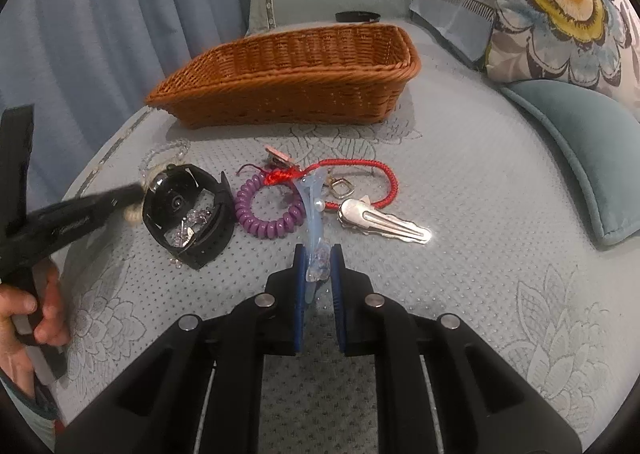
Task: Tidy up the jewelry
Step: 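Grasp the cream coil bracelet with the left tool while the right tool grasps the blue hair clip, then carry the cream bracelet with the left tool into the basket while the right tool drops the blue clip there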
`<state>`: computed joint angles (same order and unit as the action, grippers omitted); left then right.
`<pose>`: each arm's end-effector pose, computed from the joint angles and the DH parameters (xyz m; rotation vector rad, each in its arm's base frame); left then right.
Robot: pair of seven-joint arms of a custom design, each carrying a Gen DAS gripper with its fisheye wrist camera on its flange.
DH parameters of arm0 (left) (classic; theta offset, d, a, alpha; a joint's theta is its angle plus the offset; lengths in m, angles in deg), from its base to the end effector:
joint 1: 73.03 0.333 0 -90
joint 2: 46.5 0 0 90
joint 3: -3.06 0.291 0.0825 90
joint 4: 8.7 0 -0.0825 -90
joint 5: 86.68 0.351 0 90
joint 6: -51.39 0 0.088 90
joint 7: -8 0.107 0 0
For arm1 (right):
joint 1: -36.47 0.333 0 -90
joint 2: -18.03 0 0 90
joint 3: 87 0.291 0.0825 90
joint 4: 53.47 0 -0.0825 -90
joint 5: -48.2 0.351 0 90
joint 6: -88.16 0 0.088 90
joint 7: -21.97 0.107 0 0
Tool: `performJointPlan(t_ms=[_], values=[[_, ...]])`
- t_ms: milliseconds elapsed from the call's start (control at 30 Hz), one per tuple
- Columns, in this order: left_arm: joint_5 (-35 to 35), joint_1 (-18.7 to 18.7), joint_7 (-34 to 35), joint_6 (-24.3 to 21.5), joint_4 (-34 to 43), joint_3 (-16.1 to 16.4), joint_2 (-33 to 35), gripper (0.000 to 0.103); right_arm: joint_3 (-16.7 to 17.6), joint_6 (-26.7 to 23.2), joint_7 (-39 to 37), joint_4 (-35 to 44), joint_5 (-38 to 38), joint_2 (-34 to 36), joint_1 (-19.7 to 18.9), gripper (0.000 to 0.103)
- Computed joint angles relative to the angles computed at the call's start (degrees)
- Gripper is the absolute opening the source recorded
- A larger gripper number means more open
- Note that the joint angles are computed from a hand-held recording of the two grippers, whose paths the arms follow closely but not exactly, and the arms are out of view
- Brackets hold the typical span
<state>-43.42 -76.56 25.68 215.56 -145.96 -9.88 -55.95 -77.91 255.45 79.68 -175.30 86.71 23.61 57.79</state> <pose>0.4557 -0.1768 0.4342 -2.0701 1.5301 -0.7719 0.5097 0.2519 0.4305 -2.0527 1.2438 -0.2629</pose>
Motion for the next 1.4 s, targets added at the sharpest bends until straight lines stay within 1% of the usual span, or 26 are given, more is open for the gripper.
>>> performJointPlan(t_ms=[67,100,267,300,367,433,467,500,533,567,633,667,700,767,833,867,933,1000,1033,1067,1133,1200,1233,1267,1300,1400], values=[[-3.05,-0.91,2.28,3.33,-3.35,1.20,-2.60,0.008,0.50,0.21,-2.45,-0.33,2.47,-0.64,-0.26,0.007],[-3.53,-0.81,3.09,4.16,-4.46,1.20,-4.07,0.008,0.68,0.61,-3.50,-0.29,3.48,-0.66,-0.17,0.007],[-2.13,2.41,2.57,7.63,-5.76,-1.44,-6.59,0.008,0.76,2.44,-6.13,-0.98,5.56,-1.42,0.54,0.007],[-1.44,3.15,2.31,7.38,-5.59,-2.37,-6.73,0.008,0.76,2.43,-6.68,-0.68,6.12,-1.25,0.57,0.007],[0.27,4.44,0.53,6.01,-5.11,-4.37,-7.21,0.008,1.21,2.18,-10.00,-0.33,10.13,-1.43,0.29,0.007],[2.39,5.66,-1.83,5.96,-4.90,-5.83,-8.09,0.008,1.62,2.33,-14.60,-0.24,15.13,-2.08,0.26,0.006],[3.90,5.95,-3.14,6.32,-4.94,-6.03,-8.70,0.008,1.50,2.36,-15.58,-0.32,16.05,-2.40,0.48,0.006],[1.40,4.25,-0.61,4.76,-4.56,-5.01,-8.45,0.008,1.05,1.02,-14.85,-0.11,15.40,-2.53,0.60,0.006],[-1.89,1.82,2.60,3.27,-4.29,-3.03,-7.57,0.008,0.57,-1.03,-14.18,0.43,15.31,-2.33,0.49,0.006],[-3.03,1.32,3.30,3.11,-4.31,-2.54,-6.93,0.008,0.28,-2.29,-14.06,0.81,15.55,-2.07,0.41,0.006],[-7.26,-0.52,6.16,4.95,-4.96,-0.29,-5.10,0.008,-0.09,-2.04,-12.10,0.61,13.24,-1.66,0.72,0.006],[-7.73,-0.39,6.48,7.03,-5.34,-0.04,-4.80,0.008,-0.11,-1.96,-11.94,0.56,13.03,-1.62,0.73,0.006],[-7.58,0.13,6.60,8.07,-5.47,-0.34,-4.83,0.008,-0.21,-1.86,-10.96,0.38,11.98,-1.71,0.80,0.006],[-6.21,1.40,6.44,7.54,-4.98,-1.97,-5.43,0.008,-0.11,-1.24,-11.29,0.19,12.34,-2.08,0.74,0.006],[-4.47,2.80,4.91,7.41,-4.81,-3.33,-5.70,0.008,0.16,-0.04,-13.96,-0.23,15.41,-2.75,0.68,0.006],[-3.49,3.63,3.60,8.28,-4.99,-3.83,-5.82,0.008,0.37,0.21,-17.10,-0.19,18.94,-3.23,0.59,0.006],[-2.04,5.11,1.29,10.63,-5.29,-4.56,-6.10,0.008,0.41,1.64,-20.57,-0.25,22.77,-4.05,1.02,0.006],[1.67,8.42,-2.49,11.18,-4.69,-7.32,-6.80,0.008,0.17,2.55,-22.04,0.52,24.58,-4.25,1.45,0.006],[4.35,10.64,-5.14,11.70,-3.88,-9.06,-7.14,0.008,-0.11,2.18,-21.51,1.35,24.37,-4.09,1.48,0.006],[6.19,11.97,-6.92,11.99,-2.89,-9.93,-7.21,0.008,-0.33,1.92,-20.71,2.41,23.66,-3.69,1.49,0.006],[8.52,12.89,-8.65,11.06,-0.34,-10.35,-6.79,0.008,-0.59,2.74,-17.49,5.12,19.93,-2.32,1.56,0.006],[10.88,12.82,-9.44,9.48,2.79,-9.91,-5.71,0.008,-0.80,2.47,-14.31,9.27,15.81,0.03,1.29,0.006],[11.91,12.56,-9.02,8.08,5.17,-9.52,-4.59,0.008,-0.91,2.34,-12.18,11.42,13.24,1.48,1.16,0.006],[12.67,12.18,-8.64,7.05,7.17,-9.02,-3.41,0.008,-1.46,1.80,-8.35,14.66,8.83,3.76,1.31,0.006],[13.42,11.96,-8.18,5.78,10.18,-8.55,-1.20,0.008,-2.20,0.06,-4.09,18.74,4.13,6.58,1.45,0.006],[12.62,10.24,-5.74,3.98,17.42,-6.14,5.49,0.008,-4.07,-7.79,6.04,31.89,-5.50,15.44,1.60,0.006]])
